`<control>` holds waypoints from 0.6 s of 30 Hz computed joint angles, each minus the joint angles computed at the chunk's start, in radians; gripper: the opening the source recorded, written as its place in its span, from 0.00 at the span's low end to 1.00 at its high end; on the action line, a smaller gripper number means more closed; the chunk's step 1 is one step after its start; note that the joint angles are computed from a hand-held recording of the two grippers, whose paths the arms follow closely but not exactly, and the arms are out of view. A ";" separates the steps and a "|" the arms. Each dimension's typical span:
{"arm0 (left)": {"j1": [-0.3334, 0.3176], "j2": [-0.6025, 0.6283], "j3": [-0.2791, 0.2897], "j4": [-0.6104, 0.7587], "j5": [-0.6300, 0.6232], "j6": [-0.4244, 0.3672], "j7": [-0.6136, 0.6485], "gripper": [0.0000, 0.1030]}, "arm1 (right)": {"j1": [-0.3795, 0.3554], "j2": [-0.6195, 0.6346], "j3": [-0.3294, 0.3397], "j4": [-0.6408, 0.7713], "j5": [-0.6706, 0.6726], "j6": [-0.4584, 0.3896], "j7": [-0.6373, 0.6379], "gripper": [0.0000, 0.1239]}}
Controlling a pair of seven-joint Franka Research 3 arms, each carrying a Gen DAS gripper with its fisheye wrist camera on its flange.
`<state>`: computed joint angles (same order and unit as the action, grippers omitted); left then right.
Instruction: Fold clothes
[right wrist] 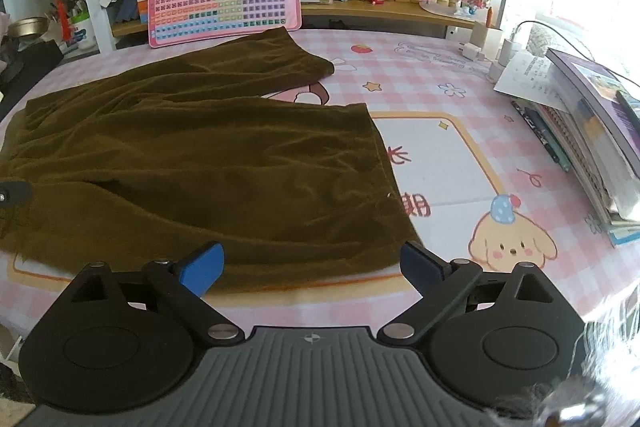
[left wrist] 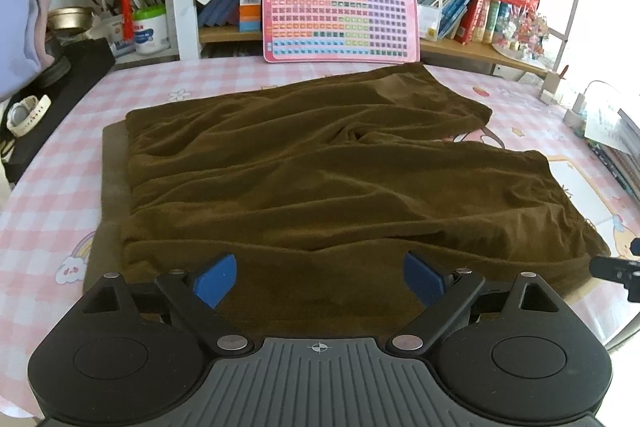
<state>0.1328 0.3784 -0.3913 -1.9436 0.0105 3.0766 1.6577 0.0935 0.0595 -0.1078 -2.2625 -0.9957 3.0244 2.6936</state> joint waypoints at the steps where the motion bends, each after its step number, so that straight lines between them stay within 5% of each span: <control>1: -0.027 0.004 0.027 0.009 0.011 0.000 -0.022 0.90 | -0.010 0.011 0.002 0.007 0.047 0.015 -0.052 0.77; 5: -0.133 0.020 0.136 0.050 0.071 0.000 -0.132 0.90 | -0.059 0.066 0.040 0.040 0.352 0.066 -0.369 0.77; 10: -0.285 0.057 0.304 0.133 0.188 -0.030 -0.342 0.90 | -0.298 0.163 0.303 0.141 0.794 0.076 -0.877 0.77; 14: -0.365 0.095 0.395 0.215 0.283 -0.088 -0.491 0.90 | -0.474 0.275 0.484 0.289 0.954 0.034 -1.175 0.77; 18: -0.405 0.124 0.445 0.289 0.363 -0.149 -0.619 0.90 | -0.554 0.405 0.568 0.472 1.019 -0.041 -1.382 0.77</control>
<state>-0.2726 0.5028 0.0533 -1.6549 0.3735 2.9278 1.0383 -0.4605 0.4643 0.4605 -1.7902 0.0235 2.9833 1.3112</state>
